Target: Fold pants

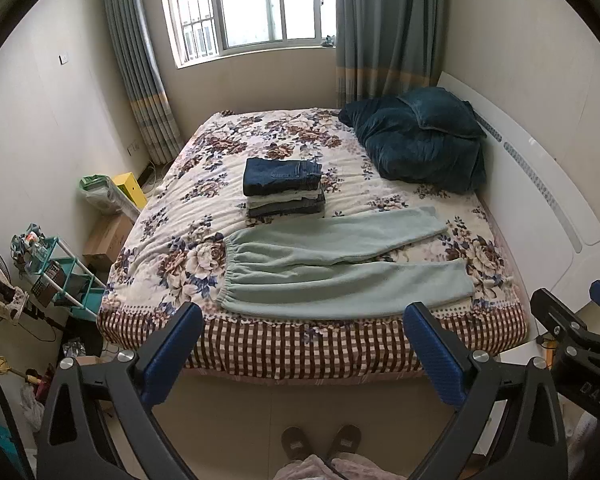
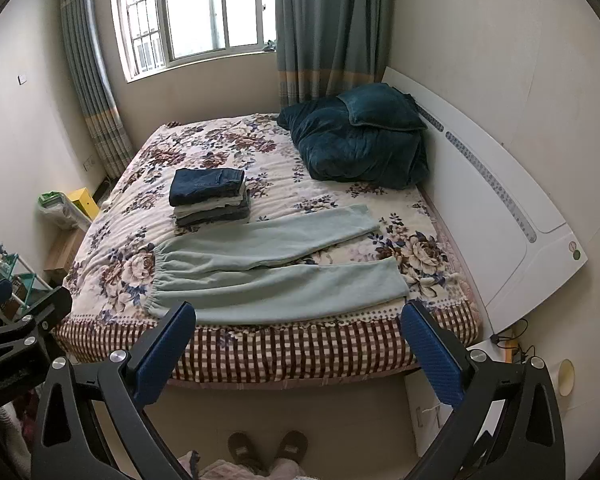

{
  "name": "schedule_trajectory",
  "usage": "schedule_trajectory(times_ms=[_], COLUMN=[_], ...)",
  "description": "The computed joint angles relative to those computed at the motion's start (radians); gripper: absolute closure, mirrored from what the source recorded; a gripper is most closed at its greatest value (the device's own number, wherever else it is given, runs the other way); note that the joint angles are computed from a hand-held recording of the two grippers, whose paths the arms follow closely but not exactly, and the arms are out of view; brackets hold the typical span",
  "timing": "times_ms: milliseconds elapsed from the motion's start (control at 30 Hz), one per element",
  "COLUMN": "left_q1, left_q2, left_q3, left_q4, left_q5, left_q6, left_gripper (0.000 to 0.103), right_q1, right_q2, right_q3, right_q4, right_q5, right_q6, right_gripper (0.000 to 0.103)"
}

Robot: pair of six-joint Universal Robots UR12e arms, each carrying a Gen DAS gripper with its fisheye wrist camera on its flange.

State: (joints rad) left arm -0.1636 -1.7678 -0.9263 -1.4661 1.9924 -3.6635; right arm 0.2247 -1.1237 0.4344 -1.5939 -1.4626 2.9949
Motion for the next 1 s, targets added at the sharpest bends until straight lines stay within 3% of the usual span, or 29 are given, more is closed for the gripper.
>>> schedule_trajectory(times_ms=[1000], left_q1=[0.007], left_q2=[0.018], left_q3=[-0.048], left_q4=[0.038], left_q5=[0.0], left_q6=[-0.009], left_gripper=[0.001], right_q1=[0.0], right_q2=[0.006], right_q3=[-0.007], right_q4=[0.005], right_q5=[-0.001], right_q6=[-0.011], right_gripper=[0.0])
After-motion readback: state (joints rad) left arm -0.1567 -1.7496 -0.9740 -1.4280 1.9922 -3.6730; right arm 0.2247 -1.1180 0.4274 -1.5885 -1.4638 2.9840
